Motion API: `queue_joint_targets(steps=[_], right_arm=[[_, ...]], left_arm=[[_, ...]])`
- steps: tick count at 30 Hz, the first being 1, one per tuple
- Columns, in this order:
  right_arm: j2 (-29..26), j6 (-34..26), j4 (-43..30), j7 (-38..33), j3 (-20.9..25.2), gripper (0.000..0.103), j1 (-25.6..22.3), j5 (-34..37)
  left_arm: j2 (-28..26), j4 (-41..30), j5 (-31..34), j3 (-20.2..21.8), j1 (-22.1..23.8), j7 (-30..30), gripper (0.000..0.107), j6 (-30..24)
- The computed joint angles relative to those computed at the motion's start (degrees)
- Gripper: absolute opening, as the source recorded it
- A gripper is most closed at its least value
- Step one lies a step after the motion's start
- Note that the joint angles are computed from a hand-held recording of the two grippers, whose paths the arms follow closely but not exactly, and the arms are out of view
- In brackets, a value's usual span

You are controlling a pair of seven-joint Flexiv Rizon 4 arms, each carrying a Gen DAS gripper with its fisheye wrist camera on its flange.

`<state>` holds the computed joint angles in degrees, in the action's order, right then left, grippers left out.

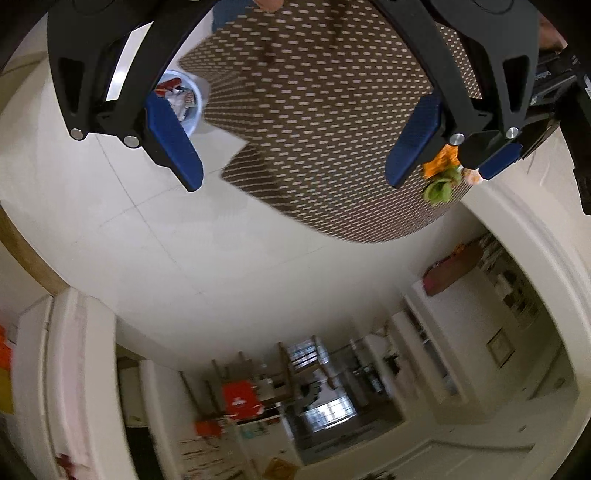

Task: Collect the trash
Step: 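Move both grippers back over the table, then grasp the yellow-white bag with the left gripper while the right gripper grasps the green plush toy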

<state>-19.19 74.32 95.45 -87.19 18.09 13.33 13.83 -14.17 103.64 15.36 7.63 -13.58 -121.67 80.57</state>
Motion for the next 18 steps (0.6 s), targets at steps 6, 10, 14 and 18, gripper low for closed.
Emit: queue_joint_targets(steps=[6,10,14,18], right_arm=[[-2.28,-1.34,-2.8,-0.52,1.1,0.097,4.08,-2.89],[-4.12,-2.33,-4.85,-0.12,1.27,0.097,7.26,-5.23],[-7.09,-4.58,-8.44,-0.08,1.62,0.097,10.2,-7.68],[-12.64,-8.85,-15.48,-1.16,2.14,0.097,13.36,-10.18]], left_arm=[[6.35,5.45,7.88,4.4,1.29,-8.37,0.094,-0.61],[9.96,7.64,14.01,5.38,4.01,-14.03,0.094,-2.14],[13.08,10.38,19.62,5.88,7.88,-19.05,0.094,-3.5],[14.34,12.64,22.21,6.18,12.98,-21.08,0.094,-4.37]])
